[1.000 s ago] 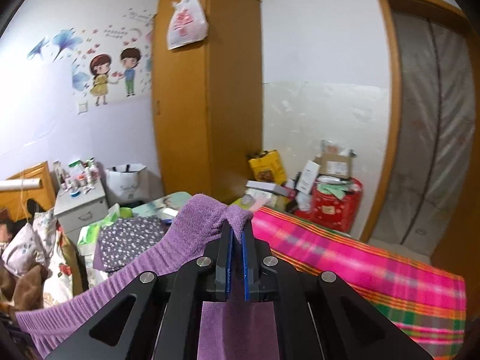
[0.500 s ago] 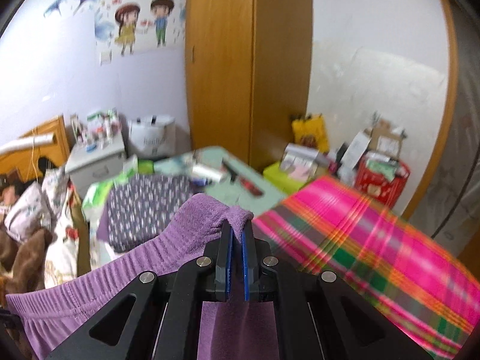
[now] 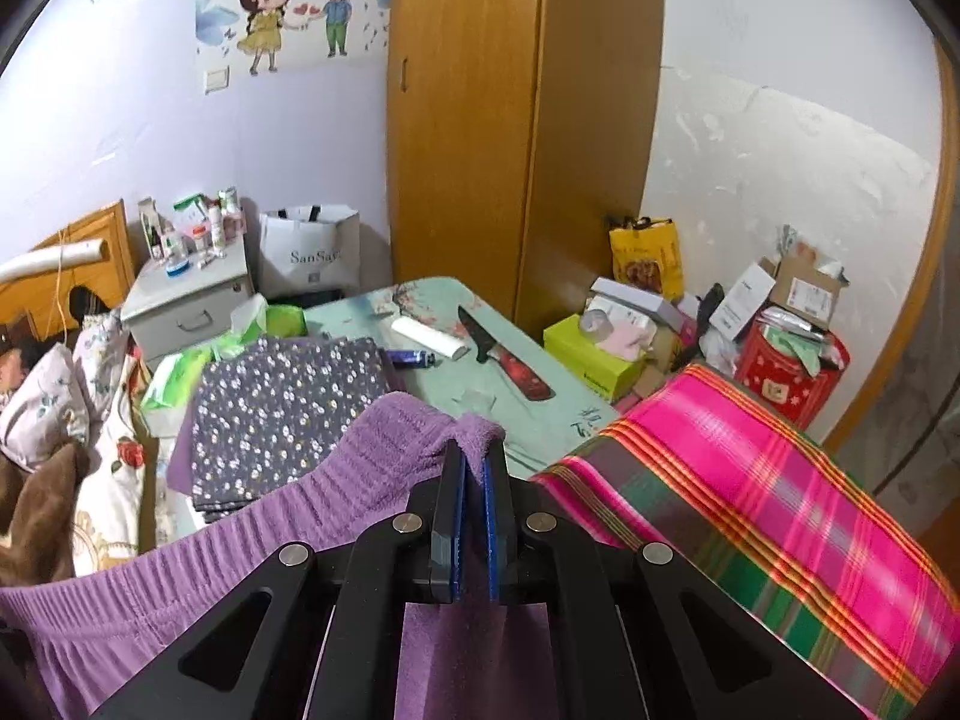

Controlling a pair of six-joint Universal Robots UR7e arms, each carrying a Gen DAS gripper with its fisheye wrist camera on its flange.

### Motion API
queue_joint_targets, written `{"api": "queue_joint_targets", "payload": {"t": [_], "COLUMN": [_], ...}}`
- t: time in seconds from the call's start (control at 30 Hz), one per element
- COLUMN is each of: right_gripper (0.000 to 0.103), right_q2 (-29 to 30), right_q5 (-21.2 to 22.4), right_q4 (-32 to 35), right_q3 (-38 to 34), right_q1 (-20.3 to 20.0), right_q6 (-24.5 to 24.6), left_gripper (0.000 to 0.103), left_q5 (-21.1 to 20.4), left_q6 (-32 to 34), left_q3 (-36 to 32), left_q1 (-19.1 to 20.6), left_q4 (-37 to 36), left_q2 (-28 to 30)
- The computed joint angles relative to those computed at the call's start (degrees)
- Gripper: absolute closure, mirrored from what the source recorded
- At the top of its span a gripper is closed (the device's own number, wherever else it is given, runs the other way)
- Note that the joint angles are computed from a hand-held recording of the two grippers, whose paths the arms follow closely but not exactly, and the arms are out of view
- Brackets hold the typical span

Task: Fold clothes
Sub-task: 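Raise the sweatshirt with both grippers and shake it out in the air, then lay the sweatshirt flat on the bed and open both grippers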

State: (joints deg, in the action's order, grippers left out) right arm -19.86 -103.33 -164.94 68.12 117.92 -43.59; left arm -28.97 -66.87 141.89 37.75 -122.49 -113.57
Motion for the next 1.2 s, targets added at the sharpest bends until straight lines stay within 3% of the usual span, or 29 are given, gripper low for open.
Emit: {"api": "queue_joint_targets", "payload": {"t": [0.2, 0.43, 0.6, 0.8, 1.0, 1.1, 1.2], "right_gripper": [0.098, 0.095, 0.076, 0.073, 0.07, 0.068, 0.063], "right_q2": [4.98, 7.25, 6.5, -0.51, -11.04, -16.55, -22.72], "right_q5": [-3.42, -5.13, -5.77, -3.17, -0.47, 0.11, 1.8], "right_q4": [5.21, 11.94, 14.9, 12.55, 8.82, 7.33, 4.61], "right_q3": [-4.77, -8.99, -9.57, -3.66, 6.98, 13.09, 20.88], "right_q1": [-1.26, -1.85, -2.05, -3.02, -5.05, -6.16, -7.39], "right_q6": [0.39, 1.58, 3.86, 6.24, 5.73, 5.2, 3.59], "left_gripper": [0.097, 0.096, 0.094, 0.093, 0.093, 0.093, 0.093], "left_q5": [-3.51, -4.93, -5.76, -5.19, -9.39, -5.15, -3.97], "left_q6": [4.15, 6.94, 6.94, 4.27, 2.03, -7.54, -9.1], "left_q3": [0.17, -0.85, -1.06, -0.5, 0.21, -1.14, -0.67], "left_q1": [6.48, 8.77, 8.95, 6.32, 7.3, 3.0, -1.17], "left_q4": [-6.01, -5.99, -4.88, -0.71, -1.87, 11.42, 14.9], "left_q2": [4.13, 6.72, 6.26, 3.34, -0.56, -2.58, -3.3]}}
